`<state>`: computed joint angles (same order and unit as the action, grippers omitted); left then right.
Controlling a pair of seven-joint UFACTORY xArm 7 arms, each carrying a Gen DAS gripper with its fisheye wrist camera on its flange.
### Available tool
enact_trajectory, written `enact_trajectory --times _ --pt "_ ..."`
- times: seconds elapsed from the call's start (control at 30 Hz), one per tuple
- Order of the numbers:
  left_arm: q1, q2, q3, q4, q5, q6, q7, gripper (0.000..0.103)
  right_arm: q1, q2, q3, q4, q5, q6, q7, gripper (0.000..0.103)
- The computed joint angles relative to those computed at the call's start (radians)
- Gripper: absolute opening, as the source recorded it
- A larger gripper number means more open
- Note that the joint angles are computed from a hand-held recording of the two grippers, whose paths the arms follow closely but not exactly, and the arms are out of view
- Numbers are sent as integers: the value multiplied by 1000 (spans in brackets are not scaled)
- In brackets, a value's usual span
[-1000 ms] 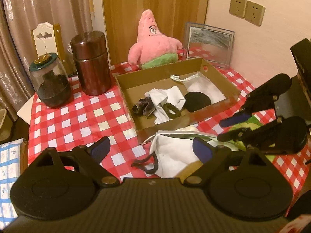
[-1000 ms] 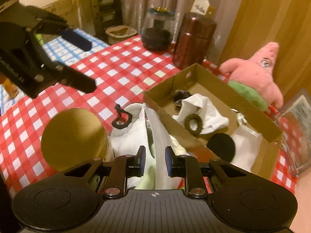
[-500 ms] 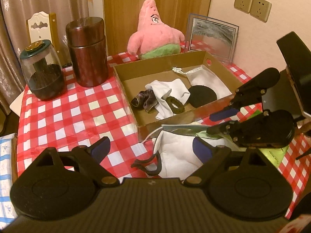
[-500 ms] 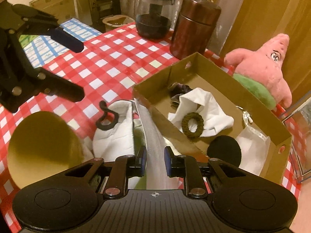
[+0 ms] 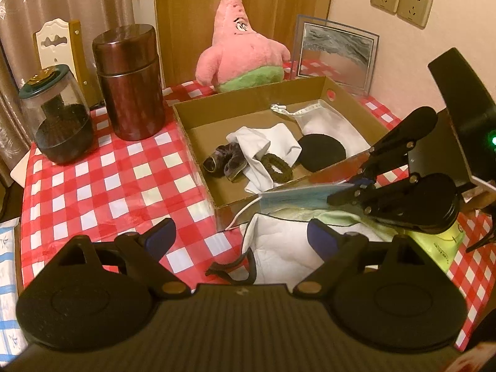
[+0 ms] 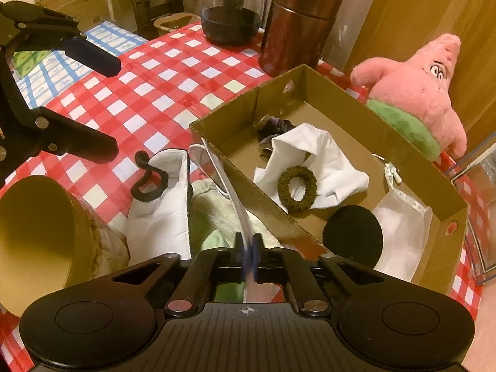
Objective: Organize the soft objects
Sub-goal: 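Grasp the blue face mask with the right tool and lift it, then grasp the light green cloth with the left tool while the right tool holds the mask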
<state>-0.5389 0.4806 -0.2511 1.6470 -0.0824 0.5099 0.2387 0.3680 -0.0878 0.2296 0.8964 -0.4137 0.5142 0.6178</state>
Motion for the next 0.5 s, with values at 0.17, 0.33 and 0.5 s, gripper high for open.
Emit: enact_trajectory --times 0.17,0.33,0.5 --pt "-3 16 -2 28 -2 24 4 90 -12 -75 8 -49 5 -35 61 0" --pt "-9 39 -7 77 -6 67 18 90 -41 -177 39 -100 9 -51 128 0" --pt "-24 74 -13 148 -13 126 44 90 -78 -288 87 -141 4 -10 202 0"
